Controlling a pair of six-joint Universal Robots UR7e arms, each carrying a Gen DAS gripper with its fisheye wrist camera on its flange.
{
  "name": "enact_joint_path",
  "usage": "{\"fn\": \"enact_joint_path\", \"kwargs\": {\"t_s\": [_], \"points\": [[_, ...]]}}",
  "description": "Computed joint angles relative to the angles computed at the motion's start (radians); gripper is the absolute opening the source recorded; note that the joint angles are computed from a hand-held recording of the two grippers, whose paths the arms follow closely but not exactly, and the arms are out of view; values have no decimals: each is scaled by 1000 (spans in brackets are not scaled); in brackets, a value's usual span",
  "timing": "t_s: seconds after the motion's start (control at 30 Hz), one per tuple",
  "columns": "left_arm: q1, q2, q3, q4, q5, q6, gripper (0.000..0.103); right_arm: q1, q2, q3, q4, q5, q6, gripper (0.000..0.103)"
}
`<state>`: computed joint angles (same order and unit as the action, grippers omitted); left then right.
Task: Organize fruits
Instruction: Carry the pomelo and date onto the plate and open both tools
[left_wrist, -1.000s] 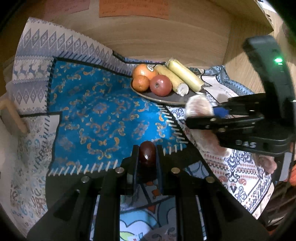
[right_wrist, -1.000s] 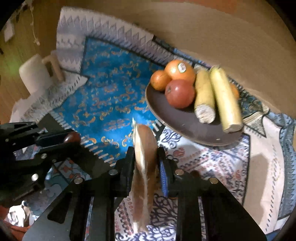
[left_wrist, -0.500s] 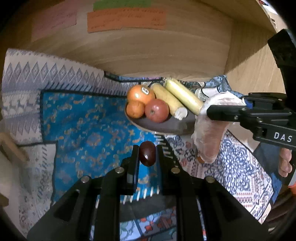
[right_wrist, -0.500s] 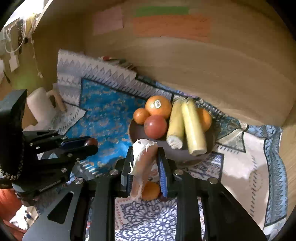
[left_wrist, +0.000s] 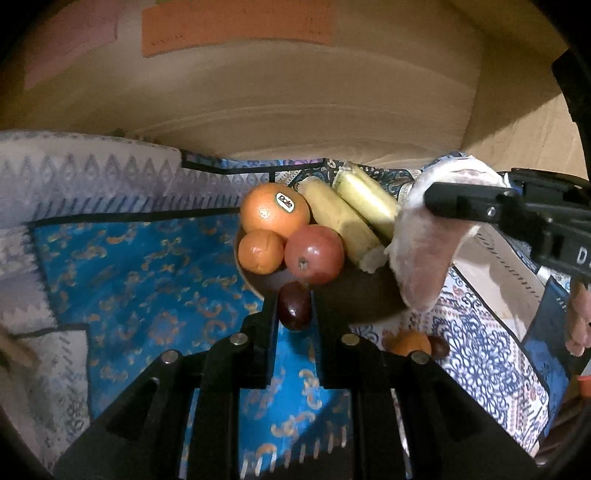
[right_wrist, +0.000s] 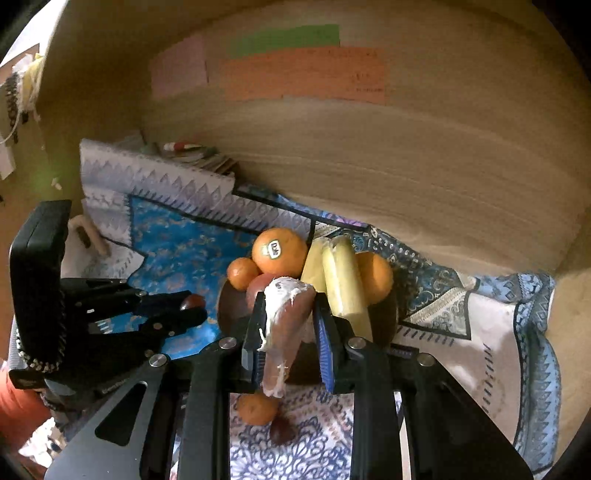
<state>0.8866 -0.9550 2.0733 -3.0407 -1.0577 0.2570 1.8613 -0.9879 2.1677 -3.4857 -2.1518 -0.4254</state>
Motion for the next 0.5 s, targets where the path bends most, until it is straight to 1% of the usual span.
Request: {"fn": "enact_joint_path", "kwargs": {"t_s": [0.17,0.43,0.5], "points": [[16,53,-66,40,-5,16,16,-17,27,-52,63,19,3,21],[28,91,-102,54,4,24,16,-45,76,-118,108,18,-3,21],[35,96,-112,72,2,16,18,-50,78,-128,121,23,3,22]]}}
